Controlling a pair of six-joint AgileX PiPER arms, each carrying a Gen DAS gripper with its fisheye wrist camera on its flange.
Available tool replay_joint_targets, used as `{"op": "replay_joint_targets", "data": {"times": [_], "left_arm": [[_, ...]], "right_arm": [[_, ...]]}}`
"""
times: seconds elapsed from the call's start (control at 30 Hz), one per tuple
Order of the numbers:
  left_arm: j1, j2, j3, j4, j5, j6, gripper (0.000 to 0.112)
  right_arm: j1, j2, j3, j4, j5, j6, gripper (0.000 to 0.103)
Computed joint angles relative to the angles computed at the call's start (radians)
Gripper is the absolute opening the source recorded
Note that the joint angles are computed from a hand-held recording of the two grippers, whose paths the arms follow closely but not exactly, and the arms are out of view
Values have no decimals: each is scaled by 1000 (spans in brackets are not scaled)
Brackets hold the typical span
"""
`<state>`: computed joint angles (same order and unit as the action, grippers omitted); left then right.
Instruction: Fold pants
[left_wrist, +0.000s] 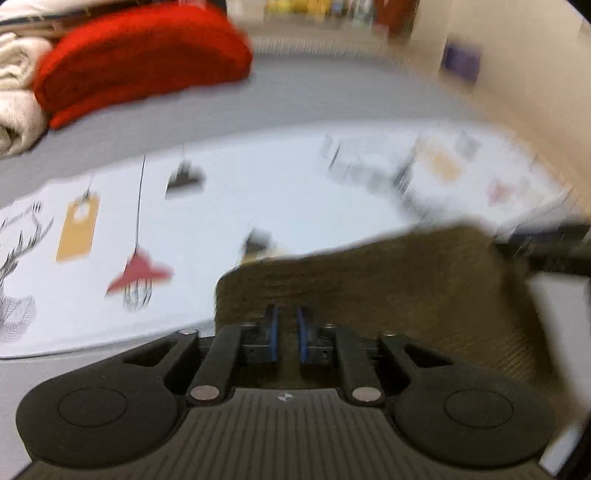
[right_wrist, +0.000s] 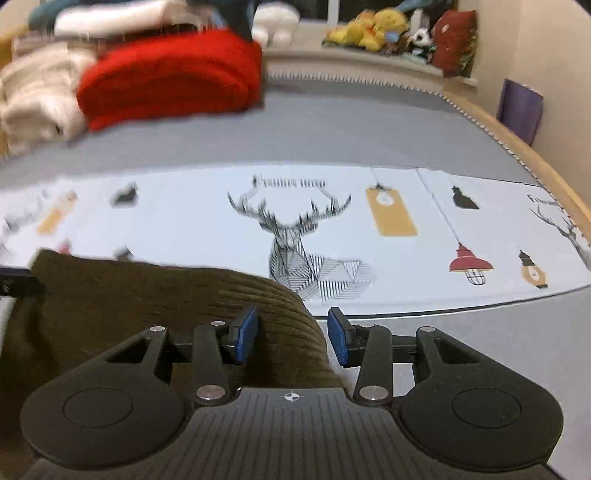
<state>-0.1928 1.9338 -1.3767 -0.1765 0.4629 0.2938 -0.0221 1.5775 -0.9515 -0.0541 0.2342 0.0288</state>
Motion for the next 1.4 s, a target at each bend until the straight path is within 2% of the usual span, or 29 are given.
{"op": "replay_joint_targets", "data": {"times": [0.07,0.17,0.23,0.33,0.4,0.47,0.53,0.6,0.67,0.73,0.8,0.83,0.87,0.93,0.97,1.0,1.07,1.1,1.2,1.23,1.27,1.33,1.4], "left_arm": [[-3,36,-34,30,-1,-26,12],[2,58,-83,14,30,-46,12],[5,56,-93,1,43,-57,11],[10,13,-94,-16,92,-60,18],[27,-50,-48,-68,91,19,34],[38,-119,11,-112,97,110,34],[51,-179,64,-150,127,208,34],[52,-230,126,-134,136,247,34],[52,-254,180,-111,145,270,34],[39,-235,216,1,158,193,35],[27,-231,281,79,112,142,36],[21,-249,307,87,92,135,36],[15,-267,318,100,95,119,36],[6,-319,335,125,112,77,39],[7,-355,346,119,125,68,51],[8,-390,354,118,136,56,70],[-11,-490,372,177,144,-33,91],[-23,-538,384,208,136,-77,95],[-34,-743,470,222,92,-172,102],[-55,-809,509,264,74,-246,102],[-82,-890,560,335,55,-346,103],[-147,-1012,641,460,60,-546,103],[-226,-1102,709,554,103,-746,103]], "right_arm": [[17,105,-77,-110,55,84,43],[53,179,-105,-302,44,280,43],[56,197,-117,-337,45,333,43],[48,180,-113,-313,50,340,45],[57,132,-91,-385,54,441,45],[63,52,-36,-431,31,485,47],[62,-38,20,-336,20,375,50],[62,-135,70,-153,66,178,56],[58,-210,118,1,135,0,59],[60,-268,173,87,223,-110,59],[64,-266,202,90,310,-125,59],[78,-245,212,41,346,-77,59],[93,-228,236,-14,353,-24,65],[110,-242,266,-79,332,53,68],[115,-255,263,-99,341,84,66],[125,-280,263,-134,350,139,64],[143,-379,288,-184,348,243,65],[150,-436,304,-188,344,276,65],[236,-629,342,-272,365,476,82],[299,-692,351,-336,391,574,91],[372,-740,358,-413,421,674,96],[565,-840,374,-583,530,874,99],[765,-934,426,-725,626,1052,102]]}}
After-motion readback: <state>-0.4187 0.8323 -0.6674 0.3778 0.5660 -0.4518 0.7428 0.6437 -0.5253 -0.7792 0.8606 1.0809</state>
